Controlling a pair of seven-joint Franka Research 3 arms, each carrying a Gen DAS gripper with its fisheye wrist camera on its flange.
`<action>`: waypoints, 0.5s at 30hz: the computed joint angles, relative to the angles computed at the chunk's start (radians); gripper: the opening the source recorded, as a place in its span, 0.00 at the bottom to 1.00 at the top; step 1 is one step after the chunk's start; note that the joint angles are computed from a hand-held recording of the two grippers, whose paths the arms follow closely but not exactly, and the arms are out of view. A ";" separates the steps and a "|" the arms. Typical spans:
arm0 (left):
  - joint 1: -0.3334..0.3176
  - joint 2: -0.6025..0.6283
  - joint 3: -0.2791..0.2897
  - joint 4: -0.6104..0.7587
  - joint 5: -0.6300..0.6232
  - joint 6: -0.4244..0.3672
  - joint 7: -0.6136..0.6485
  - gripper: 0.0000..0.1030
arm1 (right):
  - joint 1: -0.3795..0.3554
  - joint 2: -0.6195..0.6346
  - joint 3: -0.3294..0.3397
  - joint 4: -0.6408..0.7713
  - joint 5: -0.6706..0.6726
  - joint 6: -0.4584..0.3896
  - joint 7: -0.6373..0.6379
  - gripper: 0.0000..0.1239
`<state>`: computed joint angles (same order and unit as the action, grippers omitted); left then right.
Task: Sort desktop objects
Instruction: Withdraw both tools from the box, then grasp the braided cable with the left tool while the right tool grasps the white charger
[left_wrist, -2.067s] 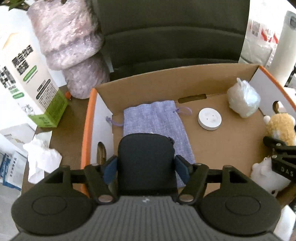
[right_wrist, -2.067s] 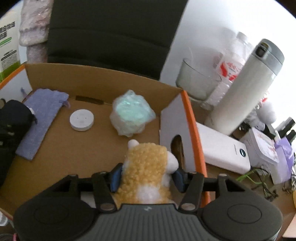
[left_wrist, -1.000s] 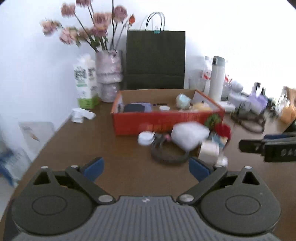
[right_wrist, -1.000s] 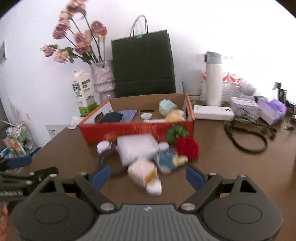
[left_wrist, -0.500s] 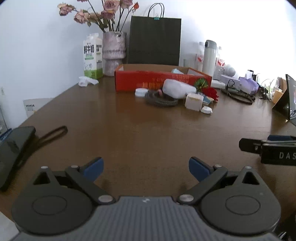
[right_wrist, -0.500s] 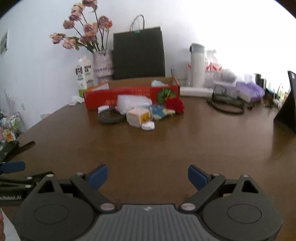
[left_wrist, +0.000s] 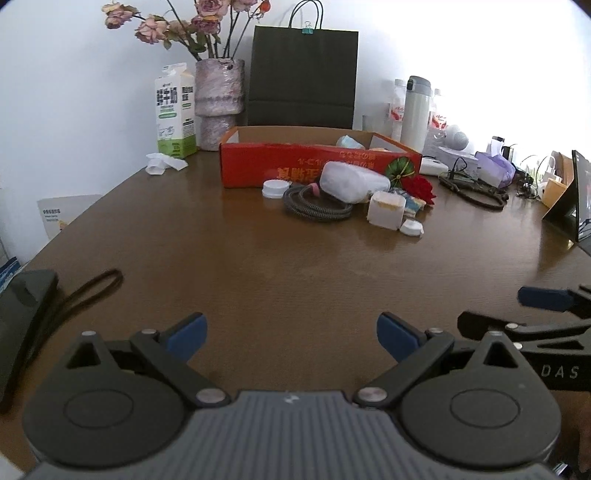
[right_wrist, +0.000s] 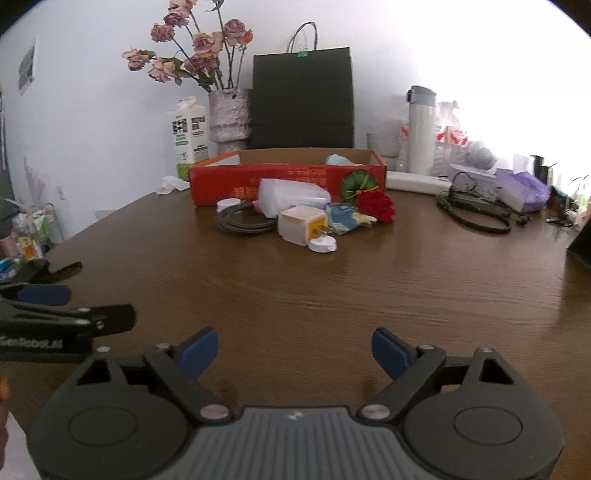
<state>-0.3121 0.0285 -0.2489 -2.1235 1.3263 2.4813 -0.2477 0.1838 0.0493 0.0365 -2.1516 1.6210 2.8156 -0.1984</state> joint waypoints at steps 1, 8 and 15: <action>0.005 0.007 0.005 0.012 0.002 0.011 0.005 0.97 | -0.001 0.006 -0.001 0.010 -0.040 -0.008 0.049 0.65; 0.071 0.125 0.074 0.171 -0.059 0.152 0.177 0.73 | -0.017 0.137 0.017 0.198 -0.249 -0.039 0.245 0.53; 0.103 0.367 0.149 0.472 -0.250 0.244 0.475 0.73 | -0.062 0.363 0.085 0.493 -0.391 -0.078 0.281 0.53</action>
<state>-0.2090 0.3956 -0.0995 -1.6516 1.0762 2.7257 0.2269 0.1214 0.4125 0.1214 -1.6582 1.2302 2.7380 0.0823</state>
